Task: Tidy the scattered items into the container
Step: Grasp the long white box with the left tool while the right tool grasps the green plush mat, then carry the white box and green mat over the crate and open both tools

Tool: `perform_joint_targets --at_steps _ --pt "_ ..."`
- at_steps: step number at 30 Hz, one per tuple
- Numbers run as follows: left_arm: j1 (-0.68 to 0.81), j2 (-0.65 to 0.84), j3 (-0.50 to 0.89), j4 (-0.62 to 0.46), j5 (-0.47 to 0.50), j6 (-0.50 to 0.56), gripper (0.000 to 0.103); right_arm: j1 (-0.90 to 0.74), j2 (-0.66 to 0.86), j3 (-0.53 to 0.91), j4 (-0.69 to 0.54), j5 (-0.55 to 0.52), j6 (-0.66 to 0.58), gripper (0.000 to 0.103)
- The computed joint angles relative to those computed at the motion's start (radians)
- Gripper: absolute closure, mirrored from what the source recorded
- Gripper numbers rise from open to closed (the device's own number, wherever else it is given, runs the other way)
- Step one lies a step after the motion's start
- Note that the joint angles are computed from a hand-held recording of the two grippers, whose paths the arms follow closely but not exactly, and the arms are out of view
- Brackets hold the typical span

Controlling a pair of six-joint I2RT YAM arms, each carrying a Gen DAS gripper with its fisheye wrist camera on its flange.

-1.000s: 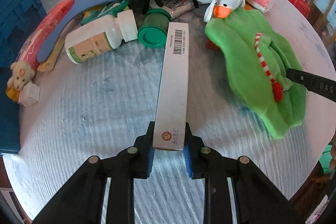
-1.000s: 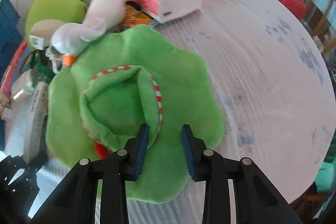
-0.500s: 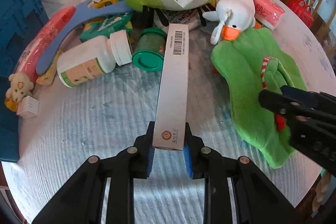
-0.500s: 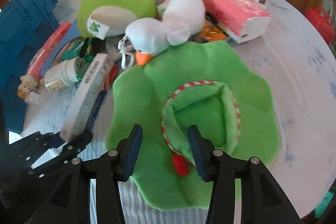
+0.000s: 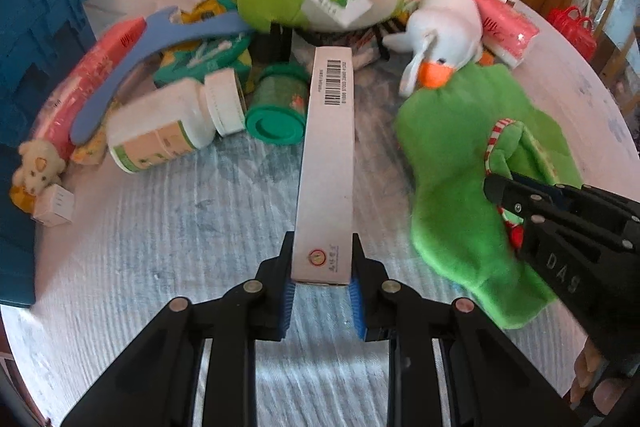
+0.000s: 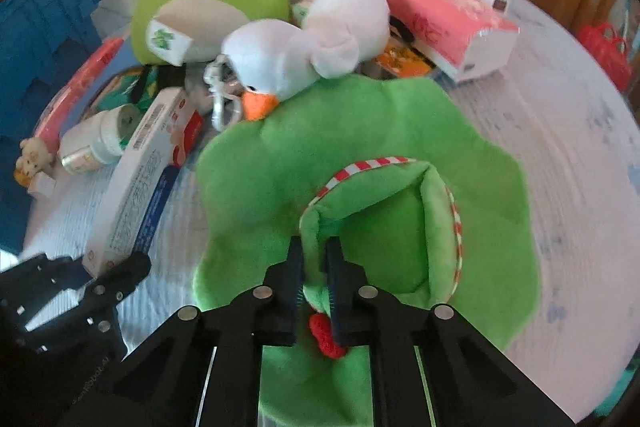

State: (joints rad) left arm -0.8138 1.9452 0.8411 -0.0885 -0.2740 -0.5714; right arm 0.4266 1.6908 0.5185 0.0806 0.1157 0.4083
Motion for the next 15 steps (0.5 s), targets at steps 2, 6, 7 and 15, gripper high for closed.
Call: perform_joint_targets --at_steps 2,6,7,15 --pt "-0.015 -0.032 0.006 -0.021 -0.014 -0.019 0.081 0.012 -0.079 -0.020 -0.023 -0.008 0.008 0.094" --pt "-0.044 -0.121 0.008 -0.069 -0.057 -0.050 0.081 0.044 -0.238 -0.009 -0.116 0.010 0.020 0.095" --pt "-0.044 -0.126 0.030 -0.082 -0.065 -0.051 0.081 0.055 -0.287 -0.002 -0.148 0.020 0.022 0.096" --pt "-0.047 -0.397 0.054 -0.260 -0.176 -0.053 0.081 0.155 -0.448 0.170 -0.306 0.112 -0.007 0.097"
